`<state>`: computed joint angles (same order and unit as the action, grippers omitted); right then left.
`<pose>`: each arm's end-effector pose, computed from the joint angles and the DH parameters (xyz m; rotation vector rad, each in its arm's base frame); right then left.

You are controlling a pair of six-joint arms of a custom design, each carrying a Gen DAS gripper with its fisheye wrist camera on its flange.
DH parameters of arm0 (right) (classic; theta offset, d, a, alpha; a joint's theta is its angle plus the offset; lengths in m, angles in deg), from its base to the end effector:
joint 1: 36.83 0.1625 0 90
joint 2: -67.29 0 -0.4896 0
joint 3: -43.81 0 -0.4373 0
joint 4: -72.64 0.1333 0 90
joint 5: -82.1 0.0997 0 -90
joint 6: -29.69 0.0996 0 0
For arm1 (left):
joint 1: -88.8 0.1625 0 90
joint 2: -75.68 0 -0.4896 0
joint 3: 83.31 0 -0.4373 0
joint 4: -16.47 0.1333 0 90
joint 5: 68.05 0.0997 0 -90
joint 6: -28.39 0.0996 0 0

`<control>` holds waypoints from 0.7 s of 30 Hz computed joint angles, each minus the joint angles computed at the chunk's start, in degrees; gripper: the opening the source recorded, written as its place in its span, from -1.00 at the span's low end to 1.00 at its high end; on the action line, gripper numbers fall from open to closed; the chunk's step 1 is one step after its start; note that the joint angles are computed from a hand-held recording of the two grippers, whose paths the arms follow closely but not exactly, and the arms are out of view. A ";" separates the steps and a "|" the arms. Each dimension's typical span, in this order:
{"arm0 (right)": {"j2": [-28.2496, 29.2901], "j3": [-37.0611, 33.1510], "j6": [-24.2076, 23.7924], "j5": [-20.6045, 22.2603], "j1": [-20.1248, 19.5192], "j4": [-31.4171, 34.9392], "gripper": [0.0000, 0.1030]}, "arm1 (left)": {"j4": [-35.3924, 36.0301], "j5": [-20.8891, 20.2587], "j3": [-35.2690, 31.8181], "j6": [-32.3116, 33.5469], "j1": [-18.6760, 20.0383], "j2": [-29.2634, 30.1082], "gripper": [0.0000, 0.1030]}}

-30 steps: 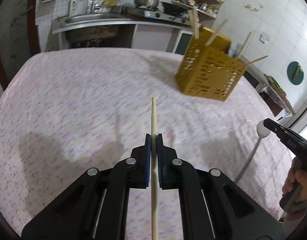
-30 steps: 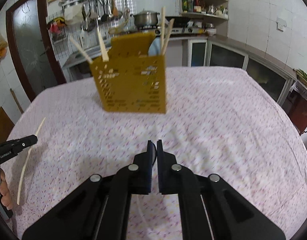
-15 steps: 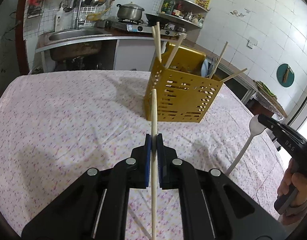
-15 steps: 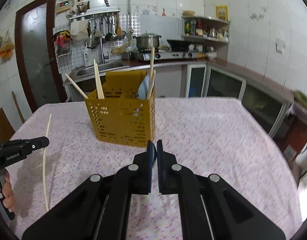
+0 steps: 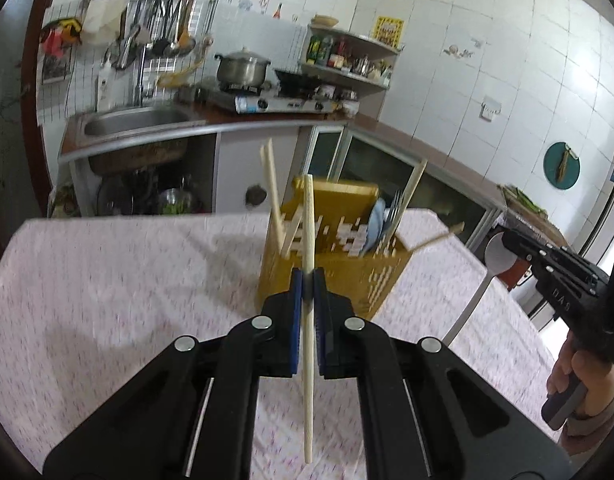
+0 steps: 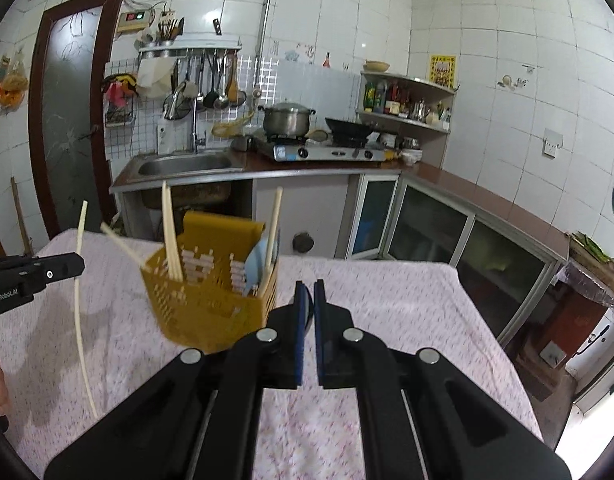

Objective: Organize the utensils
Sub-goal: 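Carry the chopstick and white spoon toward the yellow holder, then lower chopstick and spoon into the yellow holder and open both tools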

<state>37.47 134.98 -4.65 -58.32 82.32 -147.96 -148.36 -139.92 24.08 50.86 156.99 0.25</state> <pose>0.4045 -0.6092 0.0930 0.4762 -1.9479 1.2748 -0.0821 -0.6475 0.4033 0.8426 2.5102 -1.0351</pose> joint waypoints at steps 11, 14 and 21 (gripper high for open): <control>-0.98 -2.49 -1.97 1.67 -1.35 -6.29 -0.92 | -6.13 -0.32 -3.68 1.87 -2.38 2.50 -0.91; -0.30 -6.02 -7.94 1.10 -0.74 -8.21 -0.92 | -10.12 -0.77 -5.13 3.71 -3.24 3.84 -0.91; 2.87 -15.57 -20.35 1.16 0.22 -11.84 -0.92 | -19.81 -2.78 -9.21 8.57 -3.88 8.61 -0.91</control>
